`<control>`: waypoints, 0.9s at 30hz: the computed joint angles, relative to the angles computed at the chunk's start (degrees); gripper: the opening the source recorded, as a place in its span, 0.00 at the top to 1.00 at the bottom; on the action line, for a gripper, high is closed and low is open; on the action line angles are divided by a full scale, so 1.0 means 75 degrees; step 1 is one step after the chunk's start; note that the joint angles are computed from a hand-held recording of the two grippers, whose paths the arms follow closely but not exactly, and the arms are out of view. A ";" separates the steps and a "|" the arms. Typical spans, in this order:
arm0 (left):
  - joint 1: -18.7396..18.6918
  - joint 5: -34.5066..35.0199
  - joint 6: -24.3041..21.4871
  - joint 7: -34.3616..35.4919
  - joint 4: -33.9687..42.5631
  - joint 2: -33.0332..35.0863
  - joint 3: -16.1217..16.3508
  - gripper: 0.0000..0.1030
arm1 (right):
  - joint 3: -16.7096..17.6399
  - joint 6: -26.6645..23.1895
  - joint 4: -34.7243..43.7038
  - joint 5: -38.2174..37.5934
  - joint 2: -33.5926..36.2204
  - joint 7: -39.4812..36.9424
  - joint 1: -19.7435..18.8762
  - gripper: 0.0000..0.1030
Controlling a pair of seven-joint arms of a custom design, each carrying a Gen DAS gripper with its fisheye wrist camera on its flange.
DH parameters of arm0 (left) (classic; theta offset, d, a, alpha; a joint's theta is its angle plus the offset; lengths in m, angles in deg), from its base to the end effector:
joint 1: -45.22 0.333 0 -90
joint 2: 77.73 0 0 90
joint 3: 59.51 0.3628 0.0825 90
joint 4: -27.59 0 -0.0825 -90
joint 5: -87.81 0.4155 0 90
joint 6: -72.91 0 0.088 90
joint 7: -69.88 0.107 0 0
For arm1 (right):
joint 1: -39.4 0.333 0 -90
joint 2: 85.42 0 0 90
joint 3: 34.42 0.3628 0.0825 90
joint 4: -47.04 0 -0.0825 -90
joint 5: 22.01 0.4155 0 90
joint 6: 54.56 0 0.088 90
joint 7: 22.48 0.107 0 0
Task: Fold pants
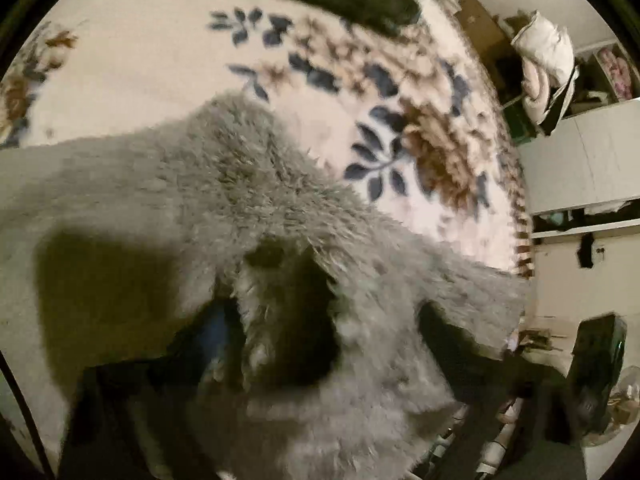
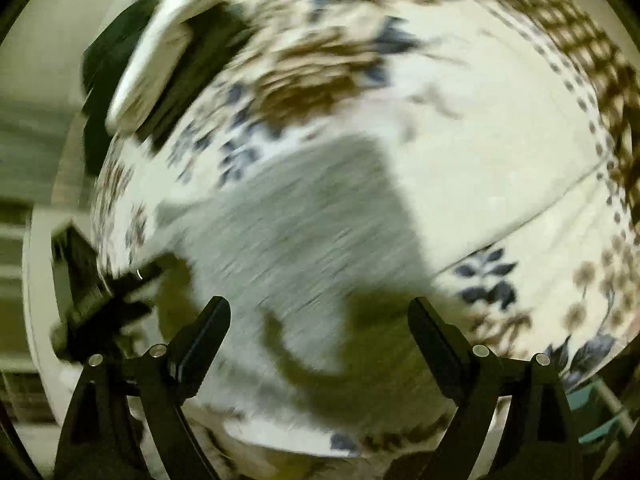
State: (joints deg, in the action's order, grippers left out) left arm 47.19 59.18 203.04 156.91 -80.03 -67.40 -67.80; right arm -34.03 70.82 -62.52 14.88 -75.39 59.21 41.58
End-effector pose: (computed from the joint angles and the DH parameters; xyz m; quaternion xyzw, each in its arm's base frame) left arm 0.6569 -0.0797 0.4714 0.7614 -0.6022 0.2186 0.0995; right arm 0.6468 0.0506 0.4512 -0.6220 0.7344 0.1439 0.2304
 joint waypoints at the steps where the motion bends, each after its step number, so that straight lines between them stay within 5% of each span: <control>1: -0.0007 0.0030 0.0047 0.0076 -0.0024 0.0009 -0.0008 0.59 | -0.0021 -0.0162 0.0240 0.0187 0.0277 -0.0107 -0.0097 0.10; 3: 0.0071 -0.0362 0.0413 0.0391 -0.0372 -0.0203 -0.0027 0.79 | 0.0027 -0.0586 0.0846 0.0407 0.0867 -0.0275 -0.0270 0.11; 6: 0.0157 -0.0763 0.0572 0.0608 -0.0859 -0.0614 0.0066 0.85 | 0.0175 -0.0328 0.1195 0.0427 0.1244 -0.0726 -0.0299 0.50; 9: 0.0169 -0.0948 0.0709 0.0551 -0.1074 -0.0843 0.0184 0.86 | 0.0290 0.0179 0.1392 0.0102 0.1315 -0.0837 -0.0131 0.58; 12: 0.0170 -0.0834 0.0830 0.0270 -0.1103 -0.0737 0.0285 0.82 | 0.0261 0.0315 0.1729 -0.0591 0.1509 -0.0466 0.0090 0.57; 15: 0.0331 -0.1279 0.0311 -0.0097 -0.0894 -0.0481 0.0323 0.73 | 0.0223 -0.0570 0.2246 -0.1104 0.1866 0.0207 0.0081 0.33; 21: 0.0279 -0.1556 0.0758 -0.0213 -0.1573 -0.1526 0.0373 0.41 | 0.0154 -0.0418 0.0614 -0.0598 0.0396 -0.0078 -0.0267 0.27; 27: -0.0053 0.0043 0.0787 -0.0730 -0.1697 -0.1364 0.0326 0.41 | -0.0148 -0.0871 -0.0627 -0.1367 -0.0082 0.0492 -0.0060 0.27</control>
